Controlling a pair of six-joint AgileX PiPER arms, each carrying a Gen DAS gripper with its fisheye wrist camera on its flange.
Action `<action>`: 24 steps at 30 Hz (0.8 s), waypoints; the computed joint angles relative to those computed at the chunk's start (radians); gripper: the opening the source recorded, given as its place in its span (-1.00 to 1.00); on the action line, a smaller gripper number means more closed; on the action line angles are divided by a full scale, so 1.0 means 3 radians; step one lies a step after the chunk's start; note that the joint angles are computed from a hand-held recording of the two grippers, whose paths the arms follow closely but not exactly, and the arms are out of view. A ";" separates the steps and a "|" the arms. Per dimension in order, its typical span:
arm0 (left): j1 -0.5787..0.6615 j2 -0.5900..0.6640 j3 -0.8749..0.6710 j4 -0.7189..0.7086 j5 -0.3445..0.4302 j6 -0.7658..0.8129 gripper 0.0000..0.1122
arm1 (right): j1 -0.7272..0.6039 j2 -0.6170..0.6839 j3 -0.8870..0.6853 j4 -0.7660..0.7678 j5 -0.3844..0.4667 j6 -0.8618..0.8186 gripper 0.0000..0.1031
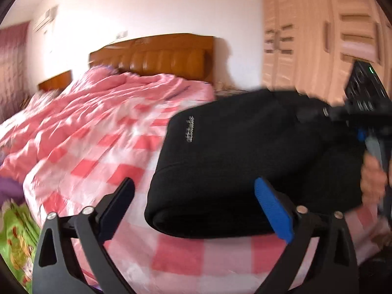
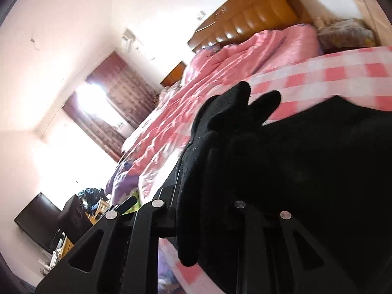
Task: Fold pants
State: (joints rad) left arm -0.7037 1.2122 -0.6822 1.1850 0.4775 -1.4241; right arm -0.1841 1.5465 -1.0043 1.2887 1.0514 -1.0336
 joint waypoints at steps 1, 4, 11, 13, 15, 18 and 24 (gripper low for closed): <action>-0.0138 0.0141 -0.0100 -0.0065 0.0204 0.0132 0.79 | -0.0128 0.0003 0.0049 -0.0045 0.0028 -0.0031 -0.55; -0.0336 0.0892 -0.0452 -0.0039 0.0798 0.0273 0.79 | -0.0357 0.0242 0.0219 -0.0234 -0.0083 -0.0081 -0.55; 0.0206 0.1036 -0.0536 -0.0292 0.0177 -0.0045 0.81 | -0.0359 0.0293 0.0401 -0.0122 -0.0127 -0.0304 -0.56; 0.0083 0.1037 -0.0503 -0.0177 0.0331 -0.0133 0.81 | -0.0392 0.0395 0.0362 -0.0070 -0.0077 -0.0330 -0.56; 0.0091 0.0997 -0.0479 -0.0249 0.0327 -0.0087 0.81 | -0.0387 0.0437 0.0301 -0.0058 -0.0048 -0.0250 -0.56; 0.0215 0.0940 -0.0435 -0.0375 0.0148 -0.0028 0.81 | -0.0334 0.0284 0.0367 -0.0063 -0.0153 -0.0259 -0.56; 0.0141 0.0962 -0.0454 -0.0316 0.0237 -0.0071 0.81 | -0.0473 0.0014 0.0548 -0.0097 -0.0233 -0.0383 -0.56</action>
State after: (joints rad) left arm -0.6615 1.5009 -0.8184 1.0902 0.5486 -1.4453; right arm -0.3261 1.5506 -0.8400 1.2597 0.9816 -1.1484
